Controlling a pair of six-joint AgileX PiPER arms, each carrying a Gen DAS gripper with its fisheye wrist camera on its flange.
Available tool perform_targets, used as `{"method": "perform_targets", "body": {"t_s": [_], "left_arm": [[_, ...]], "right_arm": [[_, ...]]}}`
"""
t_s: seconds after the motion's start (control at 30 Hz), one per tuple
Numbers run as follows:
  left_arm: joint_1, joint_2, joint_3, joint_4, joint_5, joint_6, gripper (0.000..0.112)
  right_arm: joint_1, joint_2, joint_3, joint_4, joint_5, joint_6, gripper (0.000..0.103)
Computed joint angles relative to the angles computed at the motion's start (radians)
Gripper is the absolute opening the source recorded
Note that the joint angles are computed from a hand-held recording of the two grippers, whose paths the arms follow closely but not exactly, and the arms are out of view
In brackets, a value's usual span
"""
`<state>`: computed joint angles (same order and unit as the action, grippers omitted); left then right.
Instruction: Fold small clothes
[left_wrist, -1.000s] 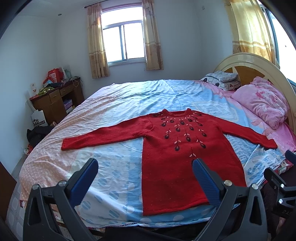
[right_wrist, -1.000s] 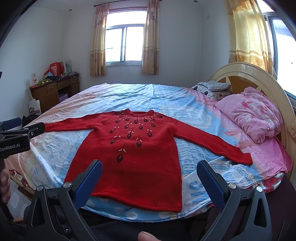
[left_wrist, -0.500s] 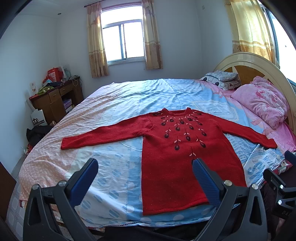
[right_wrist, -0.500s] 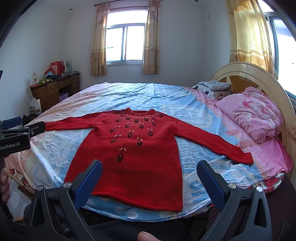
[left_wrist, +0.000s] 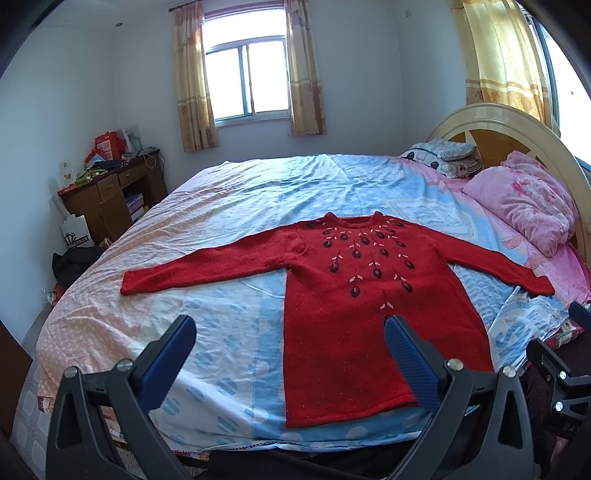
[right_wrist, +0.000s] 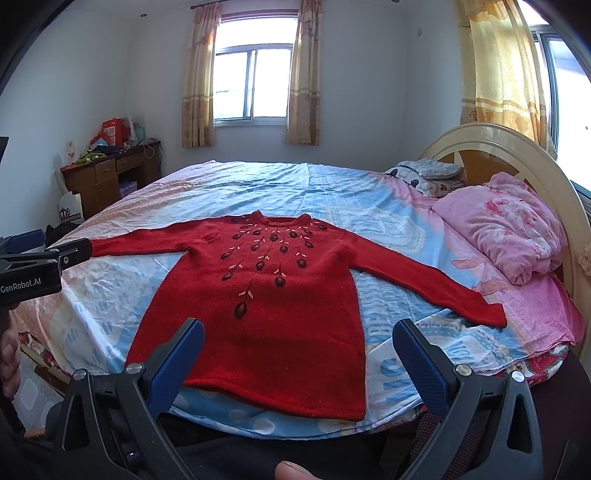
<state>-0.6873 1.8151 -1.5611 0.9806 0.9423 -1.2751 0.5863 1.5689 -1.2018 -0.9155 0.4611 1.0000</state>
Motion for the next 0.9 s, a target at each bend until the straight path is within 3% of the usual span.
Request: {"method": "perform_targets", "body": {"t_s": [0.77,0.9], "left_arm": [[0.008,-0.006,0.021,0.0,-0.013,-0.005,0.103],[0.022,0.001,0.027,0.005,-0.027,0.005,0.103]], "right_arm": [[-0.003,0.014,0.005,-0.003,-0.012,-0.001,0.102],[-0.021,0.016,0.015,0.008,-0.055,-0.009,0.102]]}}
